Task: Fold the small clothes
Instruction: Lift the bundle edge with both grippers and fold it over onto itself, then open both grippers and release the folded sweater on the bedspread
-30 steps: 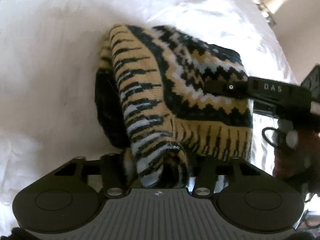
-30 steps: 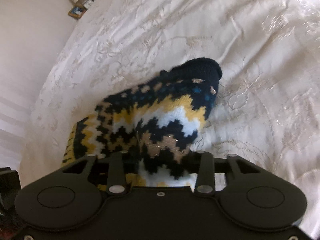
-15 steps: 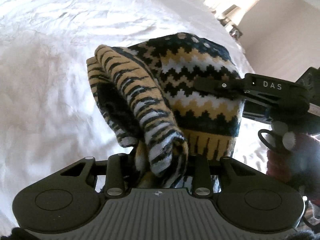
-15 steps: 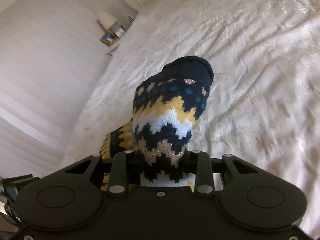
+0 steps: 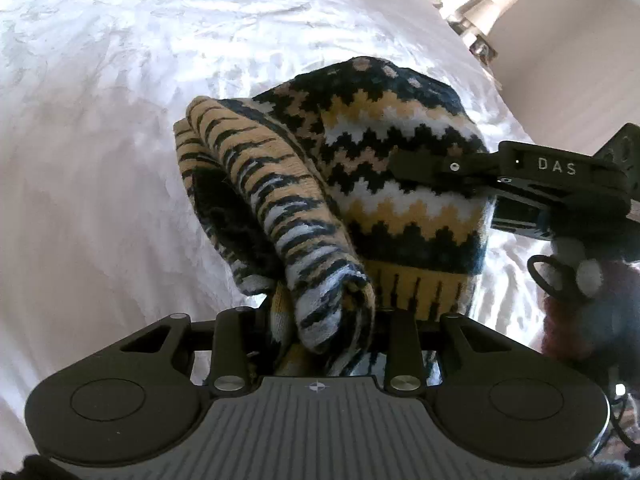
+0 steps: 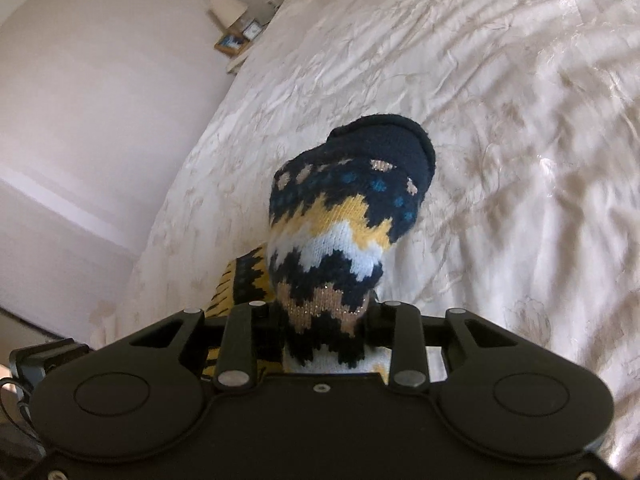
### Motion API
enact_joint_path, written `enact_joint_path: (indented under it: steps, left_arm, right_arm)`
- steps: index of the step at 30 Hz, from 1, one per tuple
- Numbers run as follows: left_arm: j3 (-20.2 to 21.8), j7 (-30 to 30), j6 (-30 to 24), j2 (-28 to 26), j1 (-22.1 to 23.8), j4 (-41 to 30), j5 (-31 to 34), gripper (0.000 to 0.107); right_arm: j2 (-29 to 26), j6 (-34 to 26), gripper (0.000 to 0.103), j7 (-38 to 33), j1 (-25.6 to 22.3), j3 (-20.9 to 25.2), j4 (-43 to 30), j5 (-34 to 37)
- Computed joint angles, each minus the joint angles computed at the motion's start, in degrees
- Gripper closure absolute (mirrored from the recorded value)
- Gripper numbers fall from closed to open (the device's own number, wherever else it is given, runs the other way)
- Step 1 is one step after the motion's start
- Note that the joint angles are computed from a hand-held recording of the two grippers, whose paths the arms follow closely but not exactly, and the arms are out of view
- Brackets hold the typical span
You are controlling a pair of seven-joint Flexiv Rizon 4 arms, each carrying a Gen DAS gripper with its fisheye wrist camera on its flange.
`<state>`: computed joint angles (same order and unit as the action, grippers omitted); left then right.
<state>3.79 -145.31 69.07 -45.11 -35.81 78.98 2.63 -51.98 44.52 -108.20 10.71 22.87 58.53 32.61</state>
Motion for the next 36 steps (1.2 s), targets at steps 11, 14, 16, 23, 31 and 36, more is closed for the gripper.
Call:
enact_joint_path:
  steps: [11, 14, 16, 23, 31, 36]
  left_arm:
    - [6.87, -17.72, -16.62, -0.23, -4.99, -3.84, 8.79, 0.067]
    - [8.25, -19.47, -19.71, 1.21, -6.44, -5.22, 14.76, 0.067]
    - [7.42, -18.67, -21.97, 0.19, -6.4, -8.7, 17.32, 0.067]
    - [2.46, -8.57, -25.59, -6.76, -2.6, -17.87, 17.83, 0.054]
    - [0.81, -6.36, -19.82, -5.47, 0.3, -9.37, 13.77, 0.014]
    - [2.98, -7.55, -15.32, -1.91, -0.98, -4.84, 13.72, 0.015]
  right_arm:
    - [1.59, 19.13, 0.026, 6.75, 5.37, -10.46, 11.37, -13.92]
    - [2.38, 21.95, 0.026, 6.39, 4.0, -8.83, 13.79, -15.78]
    - [2.1, 22.88, 0.025, 7.49, 4.18, -8.7, 14.24, -17.8]
    - [-3.17, 17.51, 0.022, 13.32, 6.78, -9.56, 8.02, -27.19]
    - [-8.61, 9.39, 0.014, 15.18, 10.28, -11.2, 0.81, -34.21]
    - [-5.21, 15.5, 0.014, 17.42, 8.74, -11.01, 5.88, -31.98]
